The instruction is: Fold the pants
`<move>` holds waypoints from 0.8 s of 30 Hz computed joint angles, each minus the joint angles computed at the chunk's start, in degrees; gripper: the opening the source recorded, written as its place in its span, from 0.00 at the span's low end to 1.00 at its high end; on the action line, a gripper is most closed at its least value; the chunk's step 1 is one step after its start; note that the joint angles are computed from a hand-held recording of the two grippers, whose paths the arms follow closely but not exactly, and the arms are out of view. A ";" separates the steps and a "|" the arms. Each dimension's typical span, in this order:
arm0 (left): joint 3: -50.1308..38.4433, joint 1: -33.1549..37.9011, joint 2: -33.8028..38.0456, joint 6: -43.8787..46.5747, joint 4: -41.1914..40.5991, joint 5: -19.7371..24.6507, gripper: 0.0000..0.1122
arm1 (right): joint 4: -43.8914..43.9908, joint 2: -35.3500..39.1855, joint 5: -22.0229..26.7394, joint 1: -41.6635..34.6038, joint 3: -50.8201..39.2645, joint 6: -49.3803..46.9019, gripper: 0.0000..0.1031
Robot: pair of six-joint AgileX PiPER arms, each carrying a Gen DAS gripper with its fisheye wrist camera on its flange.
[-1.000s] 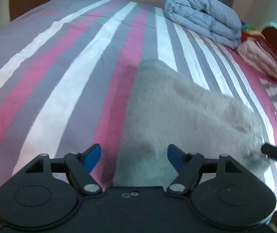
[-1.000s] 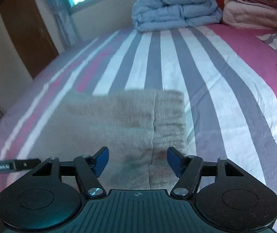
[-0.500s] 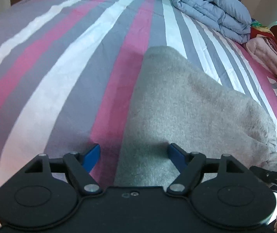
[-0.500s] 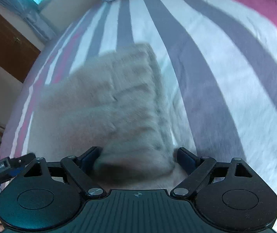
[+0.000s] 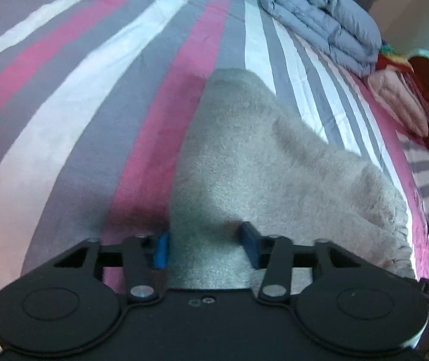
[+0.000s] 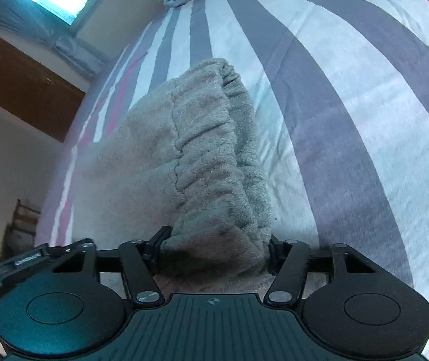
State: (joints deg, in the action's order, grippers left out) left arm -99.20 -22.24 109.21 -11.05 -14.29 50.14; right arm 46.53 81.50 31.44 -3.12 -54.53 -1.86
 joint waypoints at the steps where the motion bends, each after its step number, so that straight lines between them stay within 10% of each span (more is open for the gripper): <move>1: 0.74 0.06 -0.87 -0.15 -0.21 -0.79 0.21 | -1.39 -0.99 -0.51 0.67 0.08 1.20 0.52; 15: 0.92 -2.50 -6.22 -3.14 3.37 -4.12 0.12 | 1.18 -6.12 -4.75 1.87 -1.16 -0.75 0.47; 24: -14.06 -3.32 0.28 -5.43 6.54 -0.94 0.11 | -2.52 -3.03 -7.65 3.67 -9.75 0.76 0.47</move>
